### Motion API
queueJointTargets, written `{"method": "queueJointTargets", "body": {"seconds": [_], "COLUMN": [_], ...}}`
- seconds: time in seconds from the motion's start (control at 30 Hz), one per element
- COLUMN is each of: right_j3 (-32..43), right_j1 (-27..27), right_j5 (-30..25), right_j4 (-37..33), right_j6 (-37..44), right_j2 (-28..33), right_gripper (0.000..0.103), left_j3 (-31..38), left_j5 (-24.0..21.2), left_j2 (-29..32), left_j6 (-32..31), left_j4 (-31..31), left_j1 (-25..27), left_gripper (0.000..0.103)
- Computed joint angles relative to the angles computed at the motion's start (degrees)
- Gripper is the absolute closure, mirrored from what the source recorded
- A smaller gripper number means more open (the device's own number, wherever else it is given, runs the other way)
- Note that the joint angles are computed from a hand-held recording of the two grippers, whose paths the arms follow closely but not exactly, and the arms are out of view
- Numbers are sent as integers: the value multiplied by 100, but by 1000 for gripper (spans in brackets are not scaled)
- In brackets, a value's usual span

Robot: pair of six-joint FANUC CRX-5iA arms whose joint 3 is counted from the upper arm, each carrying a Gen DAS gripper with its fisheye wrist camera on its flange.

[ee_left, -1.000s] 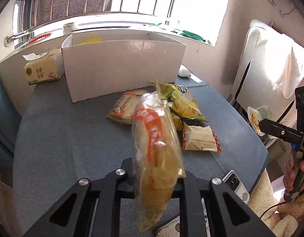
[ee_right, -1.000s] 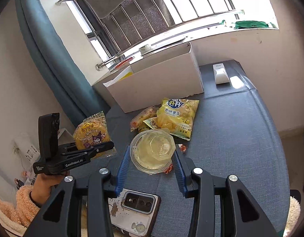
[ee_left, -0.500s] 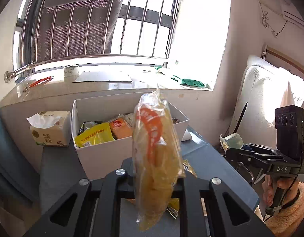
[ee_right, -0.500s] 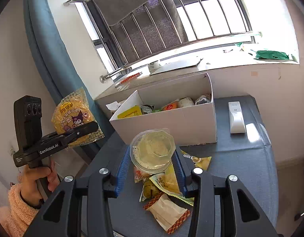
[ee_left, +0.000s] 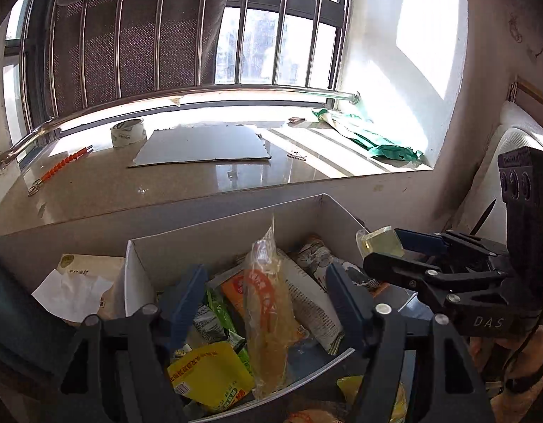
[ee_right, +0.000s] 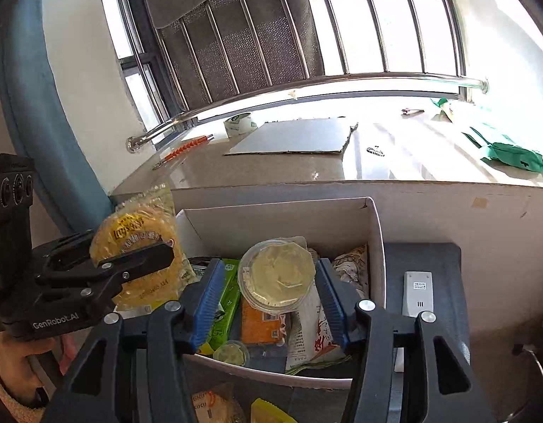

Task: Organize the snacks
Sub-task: 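Carry the jelly cup and cake pack into the white box and open both tools, then move both tools back to the remaining snacks on the table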

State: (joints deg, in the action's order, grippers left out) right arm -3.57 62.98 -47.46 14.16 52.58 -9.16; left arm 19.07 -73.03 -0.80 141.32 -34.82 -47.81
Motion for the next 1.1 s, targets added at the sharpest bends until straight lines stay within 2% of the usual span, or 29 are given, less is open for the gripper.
{"method": "queueJointTargets", "body": {"seconds": [0.03, 0.1, 0.2, 0.33, 0.57, 0.7, 0.8, 0.93, 1.1], "right_j3": [-10, -282, -383, -660, -1195, -1917, -2508, -3263, -3962], "right_j1": [23, -43, -150, -87, 432, 1126, 1851, 3055, 4514], "right_j5": [-120, 149, 122, 149, 167, 98, -277, -1067, -2247], "right_j4": [193, 305, 252, 653, 1182, 1887, 2372, 3003, 3300], "right_j6": [-185, -458, -680, -1037, -1368, -1915, -2457, -3583, -5123], "right_j2": [32, -146, -264, -510, -1181, -1899, -2519, -3274, -3844], "right_gripper": [9, 0, 0, 0, 0, 0, 0, 0, 0], "left_j3": [-8, -39, 15, 157, 258, 96, -78, -343, -650], "left_j5": [-64, -188, -466, -796, -1303, -1626, -1922, -2261, -2375], "left_j2": [-16, -60, -75, -92, -182, -293, -347, -286, -129], "left_j6": [121, 259, 417, 533, 834, 1243, 1781, 2708, 3851], "left_j4": [-216, -422, -750, -1112, -1749, -2118, -2383, -2642, -2508], "left_j1": [-129, -267, -493, -816, -1579, -2247, -2853, -3663, -4261], "left_gripper": [0, 0, 0, 0, 0, 0, 0, 0, 0]}}
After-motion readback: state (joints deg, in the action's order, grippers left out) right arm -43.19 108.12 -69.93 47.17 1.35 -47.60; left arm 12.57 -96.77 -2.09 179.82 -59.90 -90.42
